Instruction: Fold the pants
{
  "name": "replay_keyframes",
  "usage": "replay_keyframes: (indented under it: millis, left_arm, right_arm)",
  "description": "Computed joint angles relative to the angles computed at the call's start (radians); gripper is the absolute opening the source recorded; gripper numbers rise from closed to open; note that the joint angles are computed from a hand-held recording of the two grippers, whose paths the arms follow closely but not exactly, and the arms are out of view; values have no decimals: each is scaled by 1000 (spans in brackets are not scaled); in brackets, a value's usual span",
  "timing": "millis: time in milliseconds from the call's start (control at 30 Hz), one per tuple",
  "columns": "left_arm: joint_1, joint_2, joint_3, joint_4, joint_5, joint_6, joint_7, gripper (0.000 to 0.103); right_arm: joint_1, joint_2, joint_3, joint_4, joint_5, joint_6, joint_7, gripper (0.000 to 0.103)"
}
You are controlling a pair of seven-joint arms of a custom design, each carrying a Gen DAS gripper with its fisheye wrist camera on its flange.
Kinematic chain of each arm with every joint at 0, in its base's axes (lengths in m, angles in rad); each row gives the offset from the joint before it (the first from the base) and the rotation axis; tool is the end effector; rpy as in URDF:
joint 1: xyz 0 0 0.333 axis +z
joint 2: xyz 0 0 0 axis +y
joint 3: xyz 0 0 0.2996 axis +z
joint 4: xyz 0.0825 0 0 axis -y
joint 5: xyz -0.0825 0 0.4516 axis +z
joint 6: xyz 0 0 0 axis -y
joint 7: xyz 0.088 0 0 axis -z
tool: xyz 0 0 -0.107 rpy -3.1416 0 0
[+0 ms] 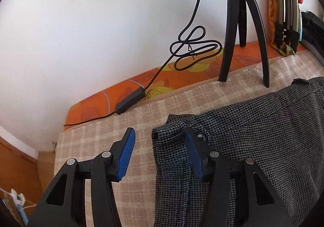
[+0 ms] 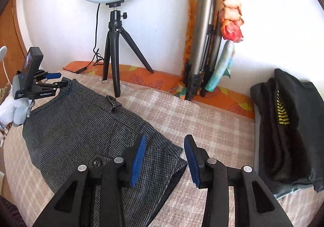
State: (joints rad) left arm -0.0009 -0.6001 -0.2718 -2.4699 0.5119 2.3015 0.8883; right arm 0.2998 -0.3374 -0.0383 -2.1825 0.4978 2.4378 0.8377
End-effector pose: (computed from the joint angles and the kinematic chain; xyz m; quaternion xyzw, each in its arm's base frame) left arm 0.4673 -0.1245 0.5061 -0.7121 0.6106 -0.0842 0.3362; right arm 0.5495 0.1464 0.5606 -0.8496 0.3914 -0.1288 0.3292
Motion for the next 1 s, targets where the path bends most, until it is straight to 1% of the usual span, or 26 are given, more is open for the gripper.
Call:
replay_keyframes:
  millis: [100,200,267,367,433,500,600,633,800,933,1000]
  left_arm:
    - [3,21,13,14,-17,24,-8,51]
    - [13,12,-1,30,-5,6,-31,51]
    - [5,-20,-4,30,1,-6,-27,51]
    - [-18,-110,-11,10,-6,-39,-11,51]
    - [-49,-189,-5,-23,-42,-47,-6,52]
    - [-83,-275,-8,-62,-83,-64,-2,52]
    - [-132,-388,-46,-108,-123,-124,-3,52]
    - [-155,-418,-50,-124,-140,-142,2,52]
    - [-257,-535,-70,-190,-213,-229,27,52]
    - [-316,-583,-80,-234,-261,-288,28,52]
    - [-345,-621,-83,-264,-288,-315,10,52]
  right_arm:
    - [-11,11,6,-12,-28,-20,18,41]
    - [-29,48,26,-2,-83,-12,80,41]
    - [-32,46,28,-10,-95,-8,99,41]
    - [-16,-15,10,-58,-54,-9,53,41]
    - [-7,-74,4,-102,-45,-5,34,42]
    - [10,-136,-10,-144,-25,-19,13,42]
    - [34,-228,-27,-201,-2,-53,-8,44]
    - [41,-259,-32,-219,1,-70,-14,44]
    - [75,-404,-45,-305,12,-146,-37,44]
    - [106,-483,-29,-360,-3,-176,-52,45]
    - [123,-515,-17,-389,-11,-174,-59,45]
